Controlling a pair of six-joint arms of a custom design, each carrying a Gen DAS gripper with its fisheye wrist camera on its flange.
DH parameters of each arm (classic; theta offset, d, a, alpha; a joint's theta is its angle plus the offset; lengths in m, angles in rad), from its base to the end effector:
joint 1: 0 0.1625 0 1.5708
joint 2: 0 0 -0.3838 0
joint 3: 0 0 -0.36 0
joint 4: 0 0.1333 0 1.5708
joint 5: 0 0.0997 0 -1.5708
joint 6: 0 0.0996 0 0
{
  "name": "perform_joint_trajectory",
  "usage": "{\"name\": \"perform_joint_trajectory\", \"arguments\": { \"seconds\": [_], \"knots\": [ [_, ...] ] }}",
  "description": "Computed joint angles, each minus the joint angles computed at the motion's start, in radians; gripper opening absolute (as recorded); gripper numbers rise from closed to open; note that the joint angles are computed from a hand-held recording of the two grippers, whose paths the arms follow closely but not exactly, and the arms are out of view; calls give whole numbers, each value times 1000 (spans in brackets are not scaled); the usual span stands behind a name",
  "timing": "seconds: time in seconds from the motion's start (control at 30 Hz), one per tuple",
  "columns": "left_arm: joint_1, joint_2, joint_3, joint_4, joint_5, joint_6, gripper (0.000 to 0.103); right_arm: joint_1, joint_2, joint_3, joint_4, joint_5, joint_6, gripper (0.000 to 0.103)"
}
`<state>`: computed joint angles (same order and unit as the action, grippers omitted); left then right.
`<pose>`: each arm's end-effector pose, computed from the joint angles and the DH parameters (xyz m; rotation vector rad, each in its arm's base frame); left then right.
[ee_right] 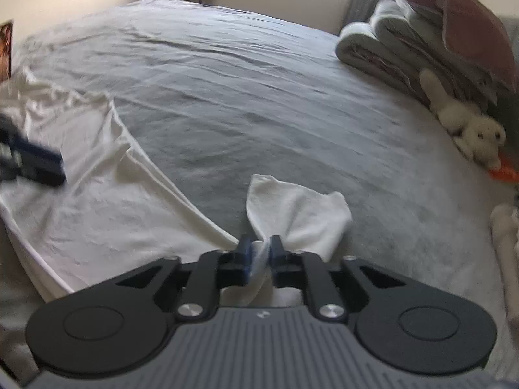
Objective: Fold clothes
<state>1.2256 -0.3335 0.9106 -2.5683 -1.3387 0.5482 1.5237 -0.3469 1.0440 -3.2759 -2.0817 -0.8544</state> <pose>-0.1220 -0.8009 0.0439 1.1536 2.5705 -0.5646 0.0486 -0.7668 0.0998 0.5572 -2.0897 0.8191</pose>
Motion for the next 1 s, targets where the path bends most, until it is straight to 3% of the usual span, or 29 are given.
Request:
{"name": "perform_joint_trajectory", "arguments": {
  "seconds": [0.07,0.3,0.4,0.53,0.67,0.8,1.0],
  "knots": [
    [0,4,-2,27,-38,26,28,2,-23,25,-15,-1,38,5],
    [1,-3,2,150,-176,130,28,13,-122,179,-113,-24,126,5],
    [-7,1,0,187,-181,166,28,12,-160,255,-134,-42,181,5],
    [-15,11,-2,200,-159,175,28,6,-147,271,-189,-123,189,5],
    [-15,17,-20,202,-155,164,28,-5,-181,309,-180,-97,265,11],
    [-11,36,-58,195,-141,131,29,6,-167,284,-191,-51,215,37],
    [-13,61,-95,196,-128,110,29,13,-64,115,-117,-43,116,39]
  ]
}}
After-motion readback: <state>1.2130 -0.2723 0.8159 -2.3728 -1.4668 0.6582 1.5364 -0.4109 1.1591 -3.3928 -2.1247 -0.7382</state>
